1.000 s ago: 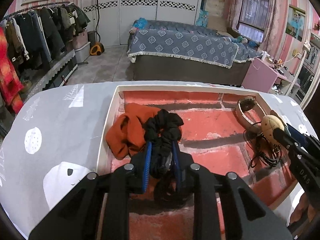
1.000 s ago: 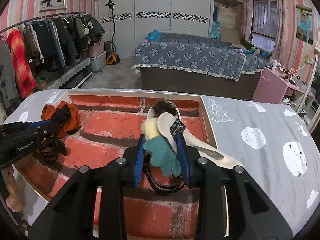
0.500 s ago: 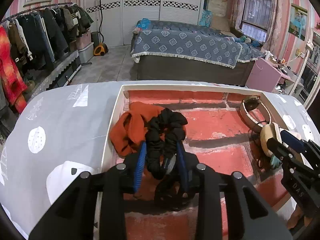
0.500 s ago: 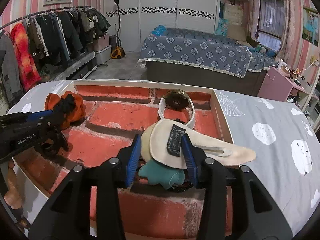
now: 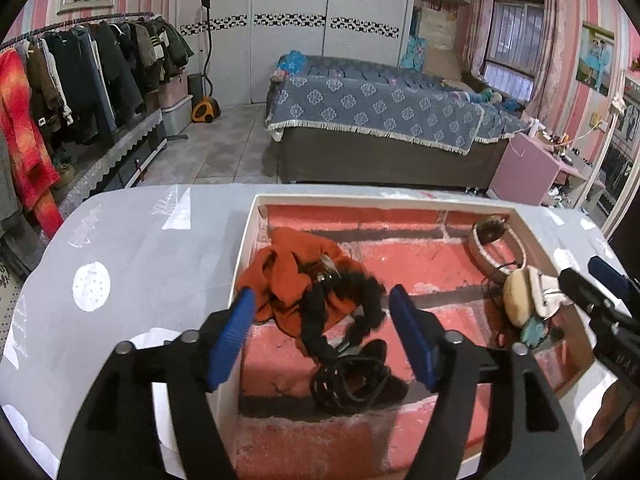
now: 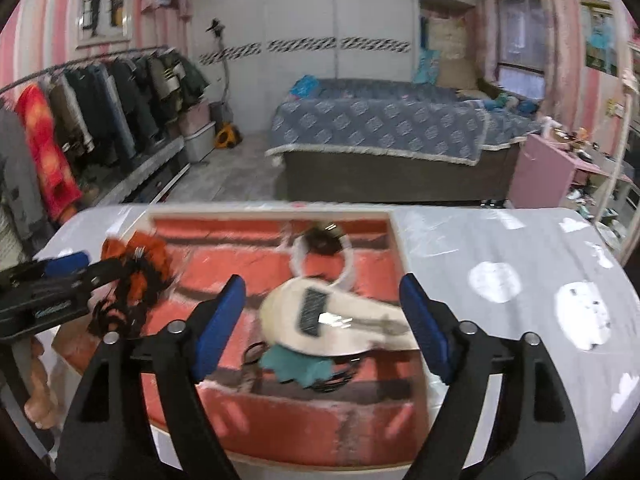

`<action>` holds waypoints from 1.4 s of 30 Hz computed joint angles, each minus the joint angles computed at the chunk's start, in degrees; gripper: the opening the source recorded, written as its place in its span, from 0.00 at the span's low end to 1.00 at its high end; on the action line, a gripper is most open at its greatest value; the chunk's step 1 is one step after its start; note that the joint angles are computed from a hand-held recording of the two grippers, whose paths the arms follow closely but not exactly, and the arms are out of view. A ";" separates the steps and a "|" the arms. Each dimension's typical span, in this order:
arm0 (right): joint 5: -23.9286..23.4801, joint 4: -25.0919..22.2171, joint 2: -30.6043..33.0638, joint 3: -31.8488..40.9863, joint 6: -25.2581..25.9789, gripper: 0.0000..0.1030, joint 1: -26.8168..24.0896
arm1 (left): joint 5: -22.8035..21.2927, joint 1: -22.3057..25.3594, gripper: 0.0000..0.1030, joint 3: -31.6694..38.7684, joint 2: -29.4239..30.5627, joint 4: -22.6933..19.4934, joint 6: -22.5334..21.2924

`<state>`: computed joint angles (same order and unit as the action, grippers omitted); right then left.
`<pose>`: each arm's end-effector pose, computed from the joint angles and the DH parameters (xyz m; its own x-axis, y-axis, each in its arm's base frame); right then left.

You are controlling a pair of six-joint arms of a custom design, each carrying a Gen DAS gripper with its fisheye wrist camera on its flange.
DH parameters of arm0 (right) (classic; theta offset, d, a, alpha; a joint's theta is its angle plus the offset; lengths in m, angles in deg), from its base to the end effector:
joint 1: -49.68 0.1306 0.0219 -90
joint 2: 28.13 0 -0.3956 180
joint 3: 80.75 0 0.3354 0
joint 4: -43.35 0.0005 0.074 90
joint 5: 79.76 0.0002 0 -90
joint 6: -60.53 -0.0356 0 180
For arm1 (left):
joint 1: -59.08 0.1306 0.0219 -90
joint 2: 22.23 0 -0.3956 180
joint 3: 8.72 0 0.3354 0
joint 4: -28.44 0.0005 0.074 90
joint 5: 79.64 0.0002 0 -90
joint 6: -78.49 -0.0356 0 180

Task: Organize jewelry
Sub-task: 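Open both tools to release scrunchie and hair clip in the tray, then move both tools back toward the wooden bead bracelet and brown pendant cord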

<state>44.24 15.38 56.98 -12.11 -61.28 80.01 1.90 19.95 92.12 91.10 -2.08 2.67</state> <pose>0.3414 0.1761 0.3571 -0.5526 0.1830 -0.8131 0.2556 0.9658 0.0436 0.4574 -0.3660 0.3467 -0.6455 0.2128 -0.7335 0.3947 0.9152 -0.0818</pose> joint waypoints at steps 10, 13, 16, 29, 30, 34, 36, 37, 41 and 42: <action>7.95 -4.59 -2.08 0.13 -1.89 0.86 0.12 | -2.66 -1.24 0.87 -1.24 -2.81 0.68 0.41; 8.54 -4.66 -1.86 -0.51 -1.34 0.86 -0.27 | -4.21 -1.78 0.87 -1.52 -2.75 0.85 -0.40; 7.38 -4.05 -2.14 -1.47 -2.04 0.86 -1.01 | -5.46 -2.49 0.87 -1.49 -2.47 0.81 -1.02; 7.54 -3.27 -0.12 -0.81 -0.86 0.86 0.10 | -6.37 -3.09 0.87 -1.15 -1.57 0.21 -1.12; 7.54 -3.26 -0.06 -0.70 -0.87 0.86 0.20 | -6.03 -3.01 0.87 -0.97 -1.54 -0.13 -0.97; 7.95 -3.45 0.16 0.17 -0.15 0.86 0.90 | -5.71 -2.95 0.87 -0.69 -1.79 -0.56 -1.57; 8.08 -3.75 -0.05 0.53 -0.09 0.86 1.17 | -5.50 -3.17 0.87 -0.70 -2.35 -0.79 -1.86; 7.89 -4.07 -0.47 0.62 -0.14 0.86 1.36 | -5.75 -3.47 0.87 -0.88 -2.89 -1.01 -2.14; 8.60 -8.36 -2.33 1.19 -2.20 0.89 2.51 | -5.22 -4.12 0.89 -3.18 -5.67 -0.81 -1.80; 8.61 -9.32 -3.03 1.13 -2.82 0.91 2.91 | -5.42 -4.30 0.89 -3.49 -6.19 -1.11 -1.75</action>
